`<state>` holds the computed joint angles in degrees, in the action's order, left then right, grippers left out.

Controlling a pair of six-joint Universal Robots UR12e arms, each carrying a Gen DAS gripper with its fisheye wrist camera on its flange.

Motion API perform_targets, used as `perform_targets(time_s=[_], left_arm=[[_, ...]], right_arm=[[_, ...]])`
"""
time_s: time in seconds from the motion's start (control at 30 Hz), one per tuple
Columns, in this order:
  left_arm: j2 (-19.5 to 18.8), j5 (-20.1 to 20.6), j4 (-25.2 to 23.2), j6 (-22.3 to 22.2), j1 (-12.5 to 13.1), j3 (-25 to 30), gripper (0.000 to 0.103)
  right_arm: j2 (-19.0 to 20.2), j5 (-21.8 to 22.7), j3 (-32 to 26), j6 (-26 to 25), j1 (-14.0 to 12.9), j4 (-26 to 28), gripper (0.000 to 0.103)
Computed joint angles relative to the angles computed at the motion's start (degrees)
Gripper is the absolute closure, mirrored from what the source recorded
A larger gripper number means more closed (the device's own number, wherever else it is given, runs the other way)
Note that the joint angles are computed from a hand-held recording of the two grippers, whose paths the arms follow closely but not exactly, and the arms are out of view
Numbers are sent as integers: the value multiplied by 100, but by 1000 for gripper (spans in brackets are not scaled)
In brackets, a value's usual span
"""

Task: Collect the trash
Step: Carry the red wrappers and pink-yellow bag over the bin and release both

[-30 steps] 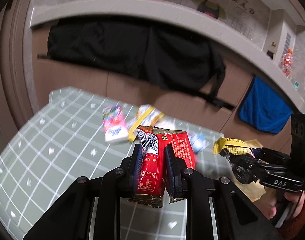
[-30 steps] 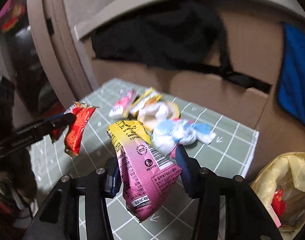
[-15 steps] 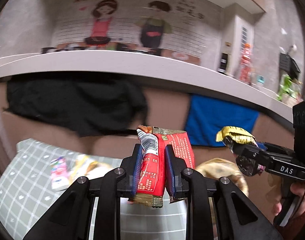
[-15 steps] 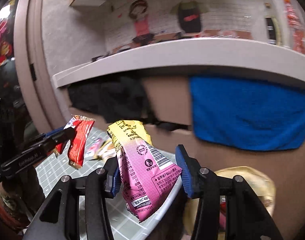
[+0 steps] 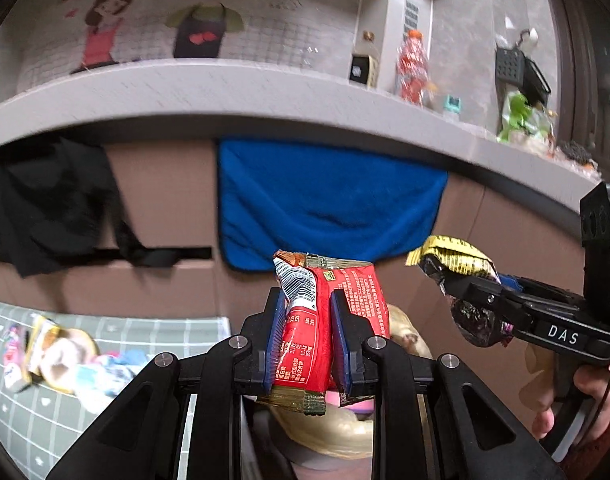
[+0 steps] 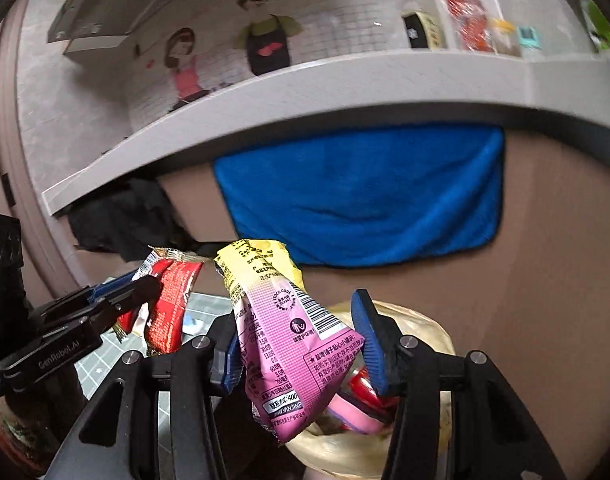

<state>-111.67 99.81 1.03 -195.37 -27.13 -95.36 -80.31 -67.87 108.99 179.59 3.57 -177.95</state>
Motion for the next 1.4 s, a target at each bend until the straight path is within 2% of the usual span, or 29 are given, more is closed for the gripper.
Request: perform_targets(time_s=[0.17,0.5,0.8,0.93,1.0,1.03,1.07,1.23,1.4], left_arm=[[-168,-66,-165,-76,-20,126,79],[-459,-206,-398,-206,12,349,79],[-693,-530,-667,-294,100,573,79],[-790,-778,-637,-333,155,648,78],[-815,-1184,-485,-394,240,629,70],[-828,-1545,-432,-421,312,620,58],[-836,-1669,-454,-439,339,631,48],[-767,-1724,-442,-619,386,559,47],[-560,-1487,-422,-808,447,341,47]], right_arm=[[98,51,25,123,-123,-3,57],[396,55,-75,257,-156,97,56],[625,108,-204,408,-207,377,56],[689,135,-232,505,-226,420,53],[706,162,-226,570,-244,405,46],[707,128,-226,591,-241,416,39],[706,53,-223,627,-231,410,37],[683,-41,-203,746,-232,454,35],[624,-43,-159,805,-214,394,31]])
